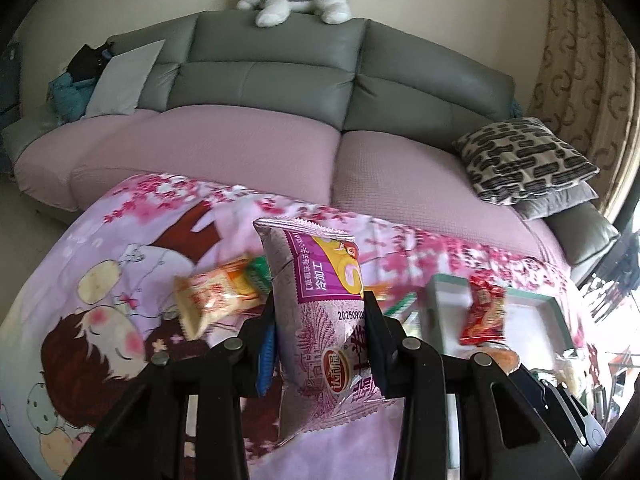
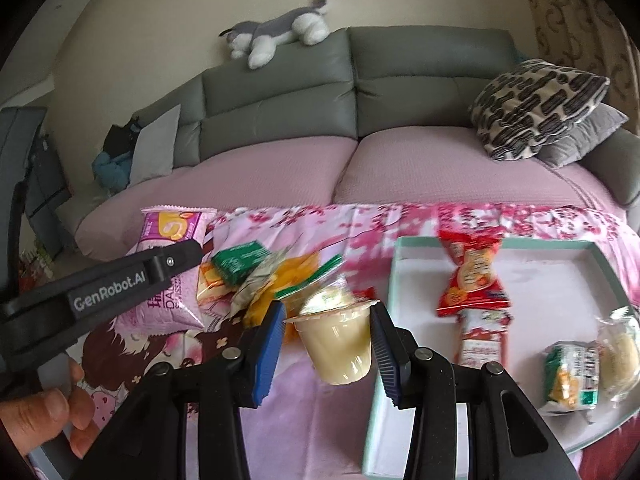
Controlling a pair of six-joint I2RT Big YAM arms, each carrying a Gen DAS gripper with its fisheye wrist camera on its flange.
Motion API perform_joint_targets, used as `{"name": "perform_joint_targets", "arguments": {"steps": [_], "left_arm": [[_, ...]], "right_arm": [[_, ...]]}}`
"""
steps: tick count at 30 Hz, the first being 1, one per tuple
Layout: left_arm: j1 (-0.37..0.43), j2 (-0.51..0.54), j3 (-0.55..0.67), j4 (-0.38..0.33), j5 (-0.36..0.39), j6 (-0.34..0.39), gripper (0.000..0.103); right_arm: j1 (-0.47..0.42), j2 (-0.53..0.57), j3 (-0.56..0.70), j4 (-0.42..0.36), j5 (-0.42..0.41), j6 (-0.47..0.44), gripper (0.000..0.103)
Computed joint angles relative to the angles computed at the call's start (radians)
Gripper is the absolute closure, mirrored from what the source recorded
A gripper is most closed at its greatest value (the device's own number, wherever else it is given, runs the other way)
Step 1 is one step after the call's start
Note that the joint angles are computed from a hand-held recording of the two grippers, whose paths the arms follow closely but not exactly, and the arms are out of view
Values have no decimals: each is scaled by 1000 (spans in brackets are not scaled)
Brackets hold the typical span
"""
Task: Organize snacks
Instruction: 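Lift and carry pink bag with left tool while right tool carries pudding cup to tray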
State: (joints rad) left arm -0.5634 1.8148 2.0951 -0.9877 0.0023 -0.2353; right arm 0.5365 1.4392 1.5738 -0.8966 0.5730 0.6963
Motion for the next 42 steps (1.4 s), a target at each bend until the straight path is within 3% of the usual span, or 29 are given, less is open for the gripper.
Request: {"name": "perform_joint_targets", "arguments": {"steps": [11, 25, 42], "left_arm": [[-100, 39, 68, -31, 11, 51, 63], [-207, 83, 112, -17, 60, 87, 63], [-248, 163, 191, -62, 70, 120, 63]], "right_arm": [[-76, -147, -131, -36, 46, 93, 57], [-181, -325, -268, -106, 91, 191, 57], [-219, -351, -306, -101, 65, 214, 57]]}}
